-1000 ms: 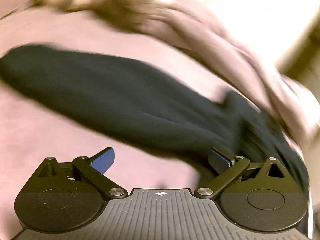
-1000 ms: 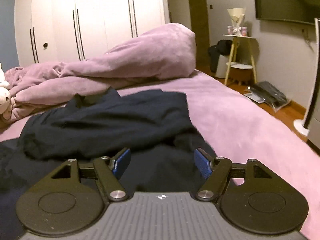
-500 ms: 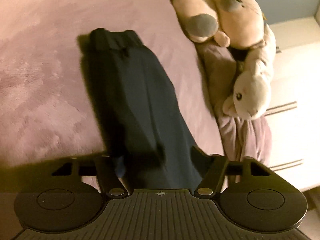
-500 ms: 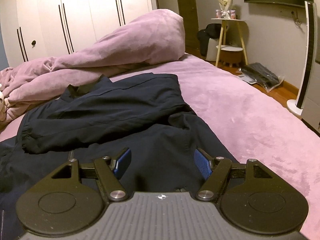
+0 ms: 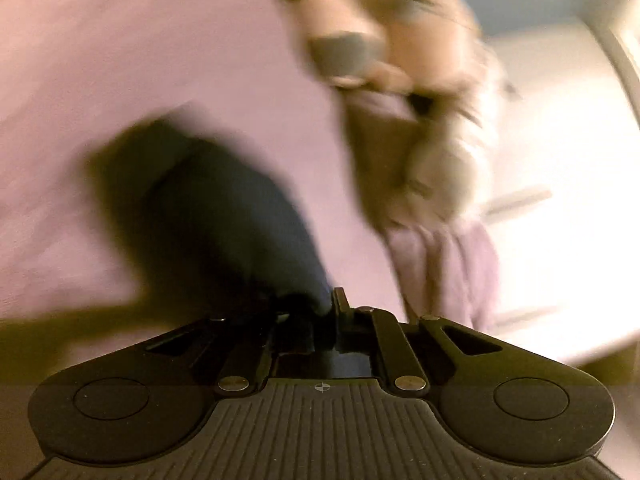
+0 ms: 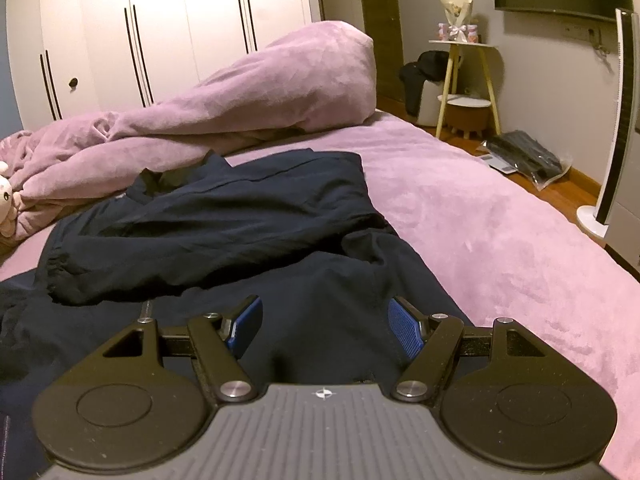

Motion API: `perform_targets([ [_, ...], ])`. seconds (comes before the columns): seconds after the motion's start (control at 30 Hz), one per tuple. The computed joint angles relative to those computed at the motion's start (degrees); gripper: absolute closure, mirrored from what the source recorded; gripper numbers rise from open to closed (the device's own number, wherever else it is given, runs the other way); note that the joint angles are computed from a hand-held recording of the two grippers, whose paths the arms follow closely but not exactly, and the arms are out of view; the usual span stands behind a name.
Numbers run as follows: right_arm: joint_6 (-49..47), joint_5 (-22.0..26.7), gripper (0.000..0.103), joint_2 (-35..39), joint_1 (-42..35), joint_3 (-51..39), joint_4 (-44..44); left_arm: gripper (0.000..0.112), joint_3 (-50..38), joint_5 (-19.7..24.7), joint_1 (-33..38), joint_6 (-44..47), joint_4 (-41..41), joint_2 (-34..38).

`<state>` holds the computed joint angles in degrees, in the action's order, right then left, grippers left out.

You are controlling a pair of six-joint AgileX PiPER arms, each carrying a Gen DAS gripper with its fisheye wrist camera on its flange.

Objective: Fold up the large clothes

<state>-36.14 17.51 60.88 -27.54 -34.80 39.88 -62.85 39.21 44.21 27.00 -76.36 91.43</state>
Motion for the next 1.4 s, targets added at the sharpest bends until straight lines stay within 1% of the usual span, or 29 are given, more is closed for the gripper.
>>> perform_targets([
  [0.07, -4.96, 1.56, 0.032, -0.19, -1.79, 0.13, 5.07, 0.103, -3.53, 0.98, -4.67, 1.06, 3.59, -3.04],
  [0.13, -8.15, 3.32, 0.032, -0.32, -3.28, 0.17, 8.75, 0.103, -6.32, 2.15, -11.1, 3.8, 4.63, -6.02],
  [0.2, -9.36, 4.89, 0.032, -0.75, -4.24, 0.32, 10.73, 0.102, -8.93, 2.6, -20.38, 5.62, 5.01, -7.87],
  [0.27, -9.92, 6.77, 0.032, -1.47, -5.24, 0.36, 11.95, 0.101, -10.82, 1.49, -30.78, 6.63, 6.61, -8.38],
  [0.3, -11.59, 8.19, 0.032, -1.99, -6.32, 0.55, 13.68, 0.097, -11.71, 1.03, -36.01, 6.96, 7.76, -8.04],
  [0.33, -13.18, 9.51, 0.032, -2.37, -7.35, 0.64, 15.08, 0.081, -12.57, 0.31, -41.11, 6.59, 9.58, -7.38],
  [0.37, -14.1, 10.39, 0.032, -2.56, -7.93, 0.65, 15.76, 0.069, -12.86, -0.81, -46.04, 6.67, 11.16, -6.59],
  [0.4, -15.94, 12.14, 0.032, -2.38, -9.25, 0.42, 16.91, 0.047, -12.81, -2.09, -50.26, 6.22, 13.12, -5.68],
  [0.43, -17.34, 13.92, 0.032, -1.8, -10.45, 0.0, 17.7, 0.042, -12.61, -3.78, -53.98, 3.48, 17.07, -4.94],
  [0.47, -18.25, 15.69, 0.032, -0.88, -11.63, -0.58, 18.08, 0.044, -12.07, -5.38, -57.22, -0.62, 21.93, -4.35],
  [0.53, -20.09, 17.65, 0.032, 0.59, -13.17, -1.28, 19.04, 0.044, -10.52, -7.59, -61.34, -11.71, 32.77, -3.73],
  [0.63, -22.24, 21.49, 0.032, 3.87, -14.7, -3.04, 20.58, 0.044, -4.86, -10.63, -63.89, -28.89, 49.2, -6.43],
  [0.73, -22.68, 25.38, 0.032, 8.98, -13.84, -5.73, 22.38, 0.041, -0.06, -12.6, -63.56, -44.75, 66.38, -10.55],
  [0.77, -22.52, 26.64, 0.032, 11.12, -13.01, -7.0, 23.23, 0.04, 1.44, -12.91, -64.25, -50.33, 72.11, -12.28],
  [0.8, -22.13, 27.95, 0.032, 13.73, -11.87, -8.46, 24.6, 0.038, 1.79, -12.61, -64.12, -55.52, 77.84, -13.02],
  [0.83, -21.64, 29.06, 0.032, 15.97, -10.93, -9.68, 26.03, 0.037, 1.81, -12.31, -63.64, -59.5, 82.54, -12.97],
  [0.87, -21.31, 30.66, 0.032, 18.49, -10.0, -10.97, 28.0, 0.037, 1.15, -11.2, -63.17, -61.51, 84.95, -12.64],
  [0.9, -20.97, 31.86, 0.032, 20.93, -8.96, -12.08, 30.05, 0.037, 0.28, -9.94, -62.4, -61.33, 85.07, -12.26],
  [0.93, -19.66, 32.12, 0.032, 23.43, -7.65, -13.49, 31.59, 0.037, -1.22, -9.05, -60.4, -58.86, 82.9, -11.08],
  [0.97, -17.65, 32.48, 0.032, 25.91, -6.49, -15.21, 32.34, 0.037, -0.89, -8.78, -59.06, -56.27, 80.61, -11.17],
  [1.07, -13.67, 35.99, 0.032, 31.58, -5.65, -18.09, 35.9, 0.037, -0.29, -8.68, -58.32, -57.01, 82.44, -11.29],
  [1.1, -13.53, 36.74, 0.032, 32.67, -5.33, -18.67, 36.54, 0.037, 0.79, -8.77, -58.75, -57.85, 83.34, -12.21],
  [1.13, -13.53, 36.26, 0.033, 33.17, -4.7, -18.94, 36.8, 0.037, 1.09, -8.96, -58.38, -57.64, 83.33, -12.18],
  [1.2, -12.67, 34.94, 0.04, 34.61, -3.46, -19.63, 37.22, 0.037, 2.1, -8.79, -57.84, -57.82, 83.44, -12.77],
  [1.23, -11.89, 34.79, 0.046, 35.73, -3.09, -20.21, 37.9, 0.037, 1.94, -8.41, -57.52, -57.66, 83.14, -12.85],
  [1.3, -10.55, 34.74, 0.053, 37.72, -2.53, -21.34, 39.22, 0.037, 2.8, -8.69, -57.12, -57.3, 82.28, -13.2],
  [1.4, -9.57, 34.08, 0.071, 38.61, -1.36, -22.14, 38.94, 0.037, 3.13, -8.86, -56.68, -56.33, 81.31, -13.39],
])
